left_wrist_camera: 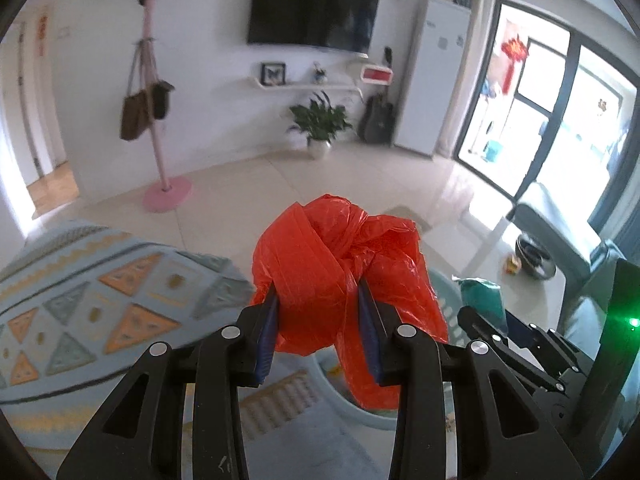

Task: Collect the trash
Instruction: 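Carry the red bag and teal packet over the basket and release both, then move both grippers back to the orange wrapper and white tissue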

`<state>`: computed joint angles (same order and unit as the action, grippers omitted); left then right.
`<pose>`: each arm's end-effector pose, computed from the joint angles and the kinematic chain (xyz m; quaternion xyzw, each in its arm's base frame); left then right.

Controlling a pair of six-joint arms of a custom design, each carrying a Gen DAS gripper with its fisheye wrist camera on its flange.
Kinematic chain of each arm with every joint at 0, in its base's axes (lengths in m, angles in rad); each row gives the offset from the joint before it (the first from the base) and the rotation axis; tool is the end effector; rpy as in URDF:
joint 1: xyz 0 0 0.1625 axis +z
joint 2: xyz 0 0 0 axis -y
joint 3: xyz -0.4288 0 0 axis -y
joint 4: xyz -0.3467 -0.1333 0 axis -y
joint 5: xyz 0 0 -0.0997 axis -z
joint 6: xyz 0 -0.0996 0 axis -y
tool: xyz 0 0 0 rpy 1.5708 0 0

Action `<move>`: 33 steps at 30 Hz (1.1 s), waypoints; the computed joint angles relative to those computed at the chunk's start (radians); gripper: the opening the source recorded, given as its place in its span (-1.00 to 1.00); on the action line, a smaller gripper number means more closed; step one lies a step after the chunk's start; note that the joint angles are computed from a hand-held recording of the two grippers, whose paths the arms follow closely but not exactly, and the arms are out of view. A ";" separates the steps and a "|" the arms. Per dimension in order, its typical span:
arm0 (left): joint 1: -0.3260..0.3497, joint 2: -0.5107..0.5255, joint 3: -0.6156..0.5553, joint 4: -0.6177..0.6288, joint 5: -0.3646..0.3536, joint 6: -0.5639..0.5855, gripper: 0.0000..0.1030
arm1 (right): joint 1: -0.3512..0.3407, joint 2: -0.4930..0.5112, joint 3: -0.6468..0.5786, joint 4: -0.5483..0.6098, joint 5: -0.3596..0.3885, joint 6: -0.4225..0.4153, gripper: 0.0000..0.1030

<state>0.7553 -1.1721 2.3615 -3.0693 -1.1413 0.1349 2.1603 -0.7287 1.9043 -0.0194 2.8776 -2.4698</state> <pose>-0.1845 -0.4138 0.1799 0.4125 0.8734 -0.2121 0.1483 0.2380 -0.2891 0.0641 -0.1570 -0.7712 0.4828 0.3841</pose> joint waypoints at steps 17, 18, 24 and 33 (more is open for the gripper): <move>0.005 0.107 0.006 -0.036 0.000 0.029 0.39 | -0.098 -0.057 0.123 -0.102 -0.145 0.026 0.21; 0.004 0.100 0.010 -0.034 -0.001 0.026 0.39 | -0.097 -0.065 0.133 -0.113 -0.154 0.031 0.21; 0.001 0.028 0.036 -0.001 -0.015 -0.020 0.39 | -0.039 -0.043 0.096 -0.036 -0.116 0.087 0.21; -0.027 -0.128 0.087 0.021 0.003 -0.052 0.41 | 0.074 0.031 -0.022 0.110 -0.066 0.149 0.21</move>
<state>0.7286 -1.2997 2.4484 -3.0483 -1.1382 0.0833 2.2342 -0.6972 1.8821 0.0902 2.8115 -2.3205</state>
